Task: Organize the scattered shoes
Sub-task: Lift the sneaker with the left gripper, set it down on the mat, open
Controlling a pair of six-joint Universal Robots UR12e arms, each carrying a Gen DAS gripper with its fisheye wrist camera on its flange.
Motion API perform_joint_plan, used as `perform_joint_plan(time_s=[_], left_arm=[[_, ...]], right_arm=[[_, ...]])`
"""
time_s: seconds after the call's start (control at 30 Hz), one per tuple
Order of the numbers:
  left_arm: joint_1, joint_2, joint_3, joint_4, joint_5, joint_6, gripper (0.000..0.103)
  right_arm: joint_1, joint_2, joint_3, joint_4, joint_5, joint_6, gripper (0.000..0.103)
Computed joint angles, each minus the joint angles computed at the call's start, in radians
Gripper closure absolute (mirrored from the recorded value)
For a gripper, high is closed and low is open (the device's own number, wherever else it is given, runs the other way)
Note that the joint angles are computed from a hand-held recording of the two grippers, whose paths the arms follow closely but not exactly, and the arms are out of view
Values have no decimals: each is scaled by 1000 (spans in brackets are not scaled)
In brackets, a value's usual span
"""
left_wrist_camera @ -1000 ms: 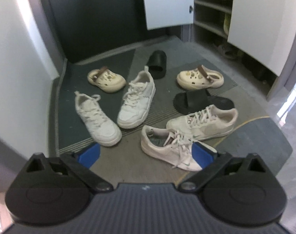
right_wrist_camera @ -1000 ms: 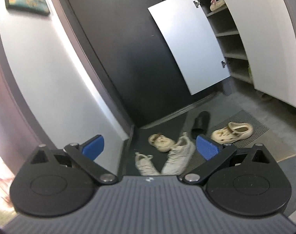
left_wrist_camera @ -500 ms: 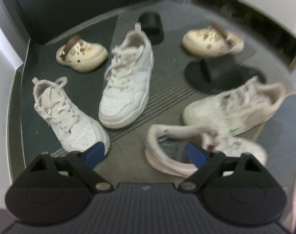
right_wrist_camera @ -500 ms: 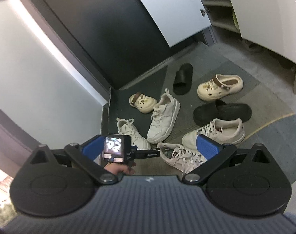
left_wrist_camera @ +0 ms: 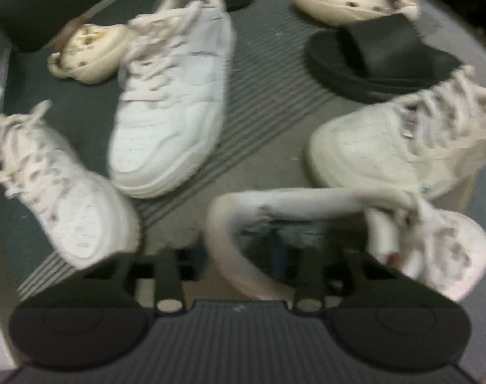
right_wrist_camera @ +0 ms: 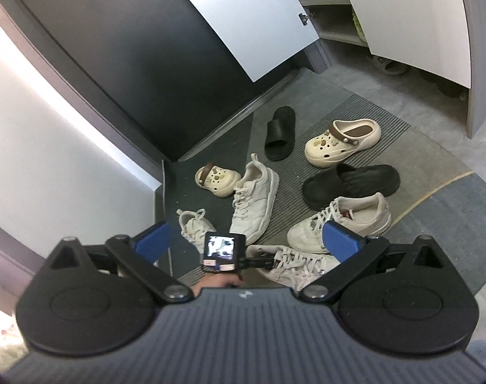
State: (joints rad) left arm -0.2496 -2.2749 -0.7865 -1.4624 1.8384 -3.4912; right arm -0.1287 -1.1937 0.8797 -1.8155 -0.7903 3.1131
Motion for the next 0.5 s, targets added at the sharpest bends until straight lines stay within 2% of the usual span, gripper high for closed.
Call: perform_joint_plan(time_s=[0.1, 0.23, 0.37, 0.5], left_arm=[[-1, -16, 49, -69, -4, -2, 78], [-11, -8, 78, -158, -7, -35, 78], [-26, 25, 57, -211, -19, -87, 77], [-42, 85, -10, -229, -49, -141, 75]], right_arm=[[-4, -6, 7, 4, 14, 5, 0], [-9, -21, 22, 55, 78, -57, 0], [-16, -35, 31, 104, 117, -115, 0], [-26, -58, 58, 81, 117, -119, 0]])
